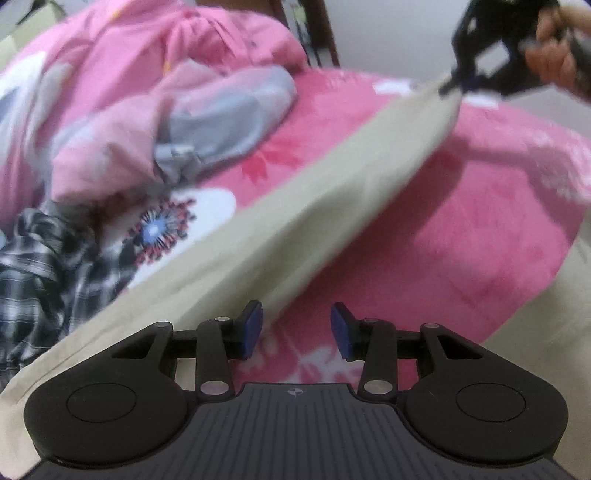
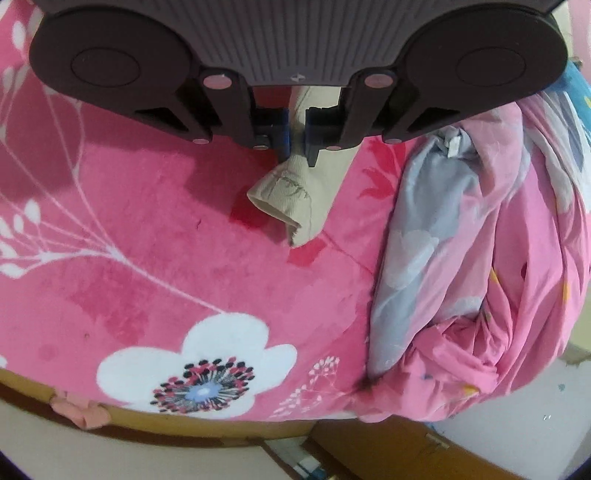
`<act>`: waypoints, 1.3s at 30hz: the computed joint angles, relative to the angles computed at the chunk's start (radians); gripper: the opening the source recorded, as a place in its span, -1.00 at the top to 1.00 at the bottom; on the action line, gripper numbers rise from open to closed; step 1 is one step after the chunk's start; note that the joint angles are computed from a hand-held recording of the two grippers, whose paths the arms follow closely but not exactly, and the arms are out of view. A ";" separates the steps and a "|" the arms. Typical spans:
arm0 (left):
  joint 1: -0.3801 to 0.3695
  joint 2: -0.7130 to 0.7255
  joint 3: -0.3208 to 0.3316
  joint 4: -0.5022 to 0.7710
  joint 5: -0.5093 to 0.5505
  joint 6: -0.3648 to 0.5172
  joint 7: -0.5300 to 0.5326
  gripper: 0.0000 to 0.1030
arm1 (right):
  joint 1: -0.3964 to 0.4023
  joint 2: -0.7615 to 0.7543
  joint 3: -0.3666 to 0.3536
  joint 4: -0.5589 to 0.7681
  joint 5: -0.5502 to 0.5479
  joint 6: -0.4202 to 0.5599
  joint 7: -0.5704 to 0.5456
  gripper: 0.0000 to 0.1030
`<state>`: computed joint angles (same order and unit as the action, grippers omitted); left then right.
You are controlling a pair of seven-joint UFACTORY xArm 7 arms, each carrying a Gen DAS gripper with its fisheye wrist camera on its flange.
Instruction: Fold clothes
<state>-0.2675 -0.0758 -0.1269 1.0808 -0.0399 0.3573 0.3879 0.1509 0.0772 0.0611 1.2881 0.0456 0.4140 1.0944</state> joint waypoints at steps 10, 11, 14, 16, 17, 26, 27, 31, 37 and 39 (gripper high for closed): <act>0.030 0.028 -0.025 0.002 0.304 -0.016 -0.243 0.20 | 0.000 -0.010 0.002 -0.034 0.034 -0.050 0.037 0.85; 0.023 0.036 -0.021 0.007 0.279 -0.003 -0.206 0.21 | -0.001 -0.007 0.003 -0.032 0.040 -0.048 0.029 0.85; 0.012 0.048 -0.013 0.013 0.232 0.025 -0.137 0.51 | -0.002 0.011 0.008 -0.017 0.060 -0.045 -0.006 0.85; 0.013 0.053 -0.010 0.028 0.228 0.041 -0.167 0.84 | -0.003 0.038 0.011 0.012 0.068 -0.043 -0.048 0.85; 0.013 0.052 -0.008 0.039 0.211 0.056 -0.175 0.91 | -0.003 0.055 0.014 0.037 0.071 -0.049 -0.075 0.86; 0.015 -0.042 0.056 0.134 -0.308 0.302 0.048 0.98 | 0.027 -0.055 -0.004 0.046 -0.132 -0.033 -0.180 0.88; 0.016 -0.049 0.061 0.128 -0.337 0.327 0.071 0.97 | 0.024 -0.070 -0.001 0.020 -0.159 0.011 -0.172 0.88; 0.014 -0.027 0.036 0.066 -0.306 0.328 0.094 0.92 | 0.012 -0.077 0.010 -0.097 -0.187 0.134 -0.132 0.87; 0.010 -0.030 0.034 0.029 -0.350 0.297 0.095 0.64 | 0.009 -0.094 0.022 -0.129 -0.313 0.197 -0.009 0.56; 0.013 -0.045 0.038 0.028 -0.366 0.312 0.084 0.37 | 0.009 -0.099 0.030 -0.079 -0.411 0.305 0.091 0.36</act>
<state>-0.2549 -0.1207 -0.0890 1.1092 -0.4063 0.6696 0.4724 0.1600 -0.0213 0.0913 1.2088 -0.3653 0.7194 1.1854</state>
